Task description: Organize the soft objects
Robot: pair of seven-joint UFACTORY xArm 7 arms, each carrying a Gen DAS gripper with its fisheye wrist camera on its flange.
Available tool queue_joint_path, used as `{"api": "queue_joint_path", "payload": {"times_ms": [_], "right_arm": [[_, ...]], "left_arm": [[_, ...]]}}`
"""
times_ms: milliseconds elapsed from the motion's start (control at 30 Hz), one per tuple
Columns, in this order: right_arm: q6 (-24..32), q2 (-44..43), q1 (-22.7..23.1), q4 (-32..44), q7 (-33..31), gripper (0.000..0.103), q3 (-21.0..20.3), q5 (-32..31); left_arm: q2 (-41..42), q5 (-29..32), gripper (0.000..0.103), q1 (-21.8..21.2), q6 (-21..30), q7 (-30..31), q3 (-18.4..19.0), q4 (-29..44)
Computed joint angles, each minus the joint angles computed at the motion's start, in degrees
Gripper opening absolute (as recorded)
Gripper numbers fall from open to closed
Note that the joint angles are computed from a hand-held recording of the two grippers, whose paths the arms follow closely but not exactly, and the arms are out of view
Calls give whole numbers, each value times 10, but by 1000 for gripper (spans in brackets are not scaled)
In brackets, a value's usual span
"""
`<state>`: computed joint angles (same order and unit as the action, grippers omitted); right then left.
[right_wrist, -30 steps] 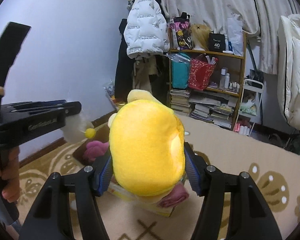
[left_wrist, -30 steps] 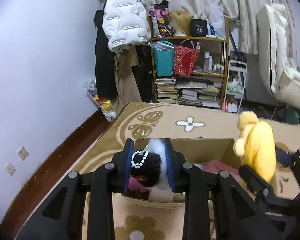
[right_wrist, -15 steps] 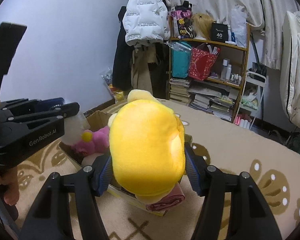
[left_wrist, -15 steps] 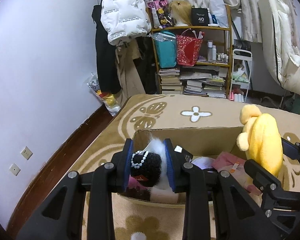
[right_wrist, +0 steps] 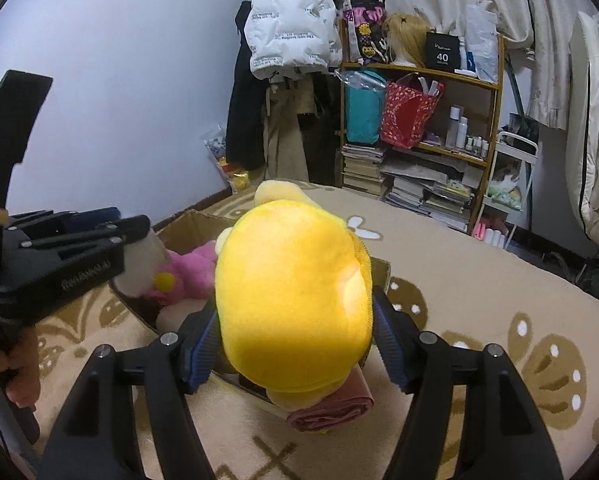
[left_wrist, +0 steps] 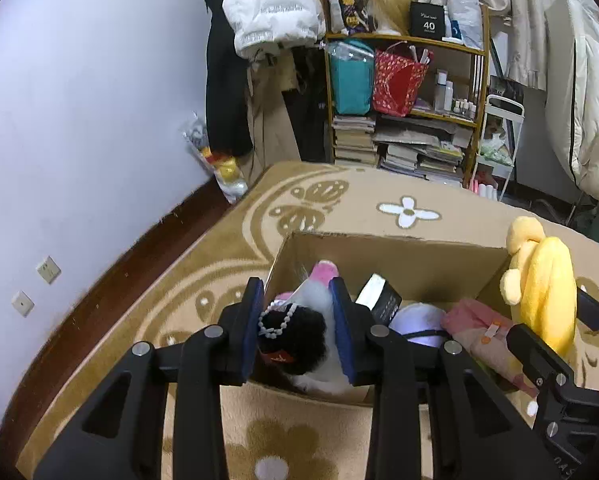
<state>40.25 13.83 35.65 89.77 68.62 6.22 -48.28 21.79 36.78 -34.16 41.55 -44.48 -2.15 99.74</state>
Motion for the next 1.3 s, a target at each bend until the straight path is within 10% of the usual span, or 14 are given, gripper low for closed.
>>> {"api": "queue_joint_path", "payload": {"times_ms": [133,333,567,1300], "right_arm": [[16,2,4,4,6,75,0,5],[29,6,9,10,3,77,1,-1],[27,-8,11,-5,31,100,-1,-19],[18,-91,-26,-65,125,103,46,-50]], "left_arm": [[-15,4,35,3,-15,-17,4,-22],[-26,54,71,-1,-35,-61,8,-38],[-26,99,95,-11,-12,-56,3,-35],[-165,142,103,42,19,-114,-57,-165]]}}
